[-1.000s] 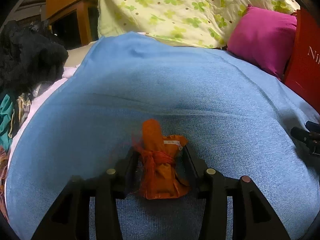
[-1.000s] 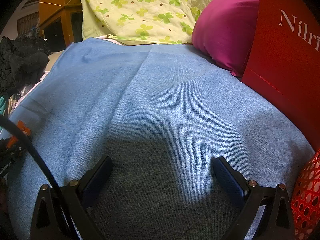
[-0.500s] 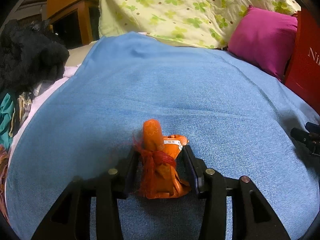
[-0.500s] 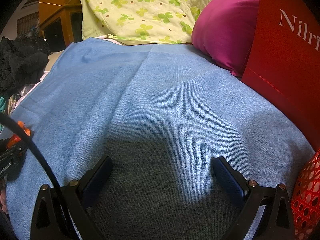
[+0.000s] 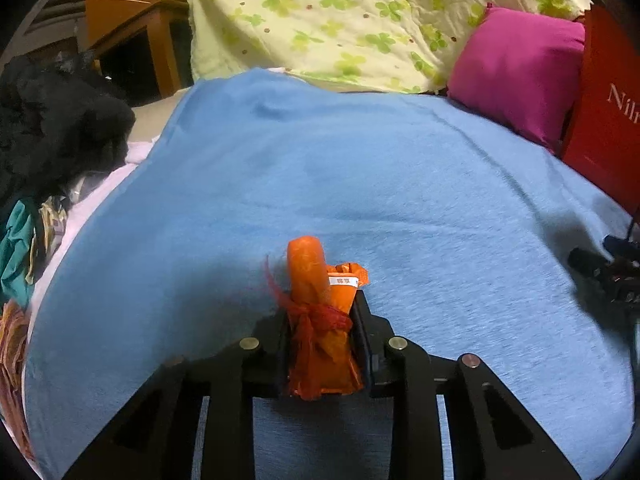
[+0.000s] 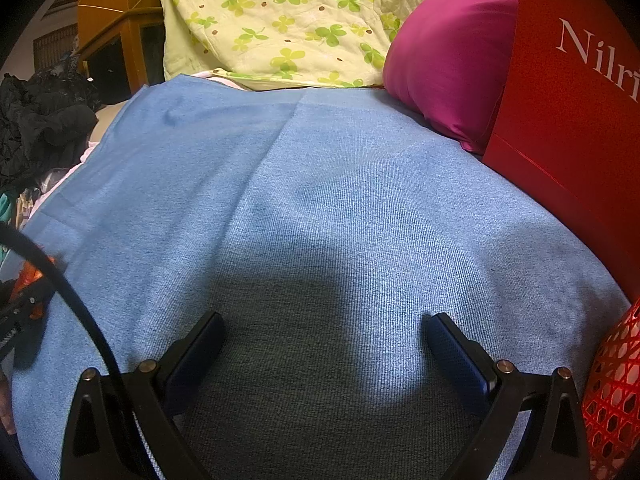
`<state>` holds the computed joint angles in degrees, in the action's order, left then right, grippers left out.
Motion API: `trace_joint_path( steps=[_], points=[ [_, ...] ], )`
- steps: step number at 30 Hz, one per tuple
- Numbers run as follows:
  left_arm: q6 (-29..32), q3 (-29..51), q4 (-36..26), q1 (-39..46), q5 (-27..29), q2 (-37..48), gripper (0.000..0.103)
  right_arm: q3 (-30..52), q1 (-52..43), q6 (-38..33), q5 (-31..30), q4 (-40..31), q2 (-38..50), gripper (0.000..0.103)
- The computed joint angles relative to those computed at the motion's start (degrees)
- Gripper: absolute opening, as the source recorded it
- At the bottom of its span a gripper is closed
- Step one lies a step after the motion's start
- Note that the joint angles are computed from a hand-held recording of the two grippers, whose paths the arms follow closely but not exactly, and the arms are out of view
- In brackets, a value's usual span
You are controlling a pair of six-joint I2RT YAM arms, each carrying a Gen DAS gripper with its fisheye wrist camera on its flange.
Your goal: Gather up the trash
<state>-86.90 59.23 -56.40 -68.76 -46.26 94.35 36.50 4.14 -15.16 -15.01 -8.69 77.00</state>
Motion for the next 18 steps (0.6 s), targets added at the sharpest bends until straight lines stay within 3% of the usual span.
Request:
trace_joint_path(
  steps=[18],
  points=[
    [-1.1, 17.7, -16.0, -4.5, -4.4, 5.9, 0.029, 0.1, 0.0, 0.0, 0.0, -0.1, 0.0, 0.103]
  ],
)
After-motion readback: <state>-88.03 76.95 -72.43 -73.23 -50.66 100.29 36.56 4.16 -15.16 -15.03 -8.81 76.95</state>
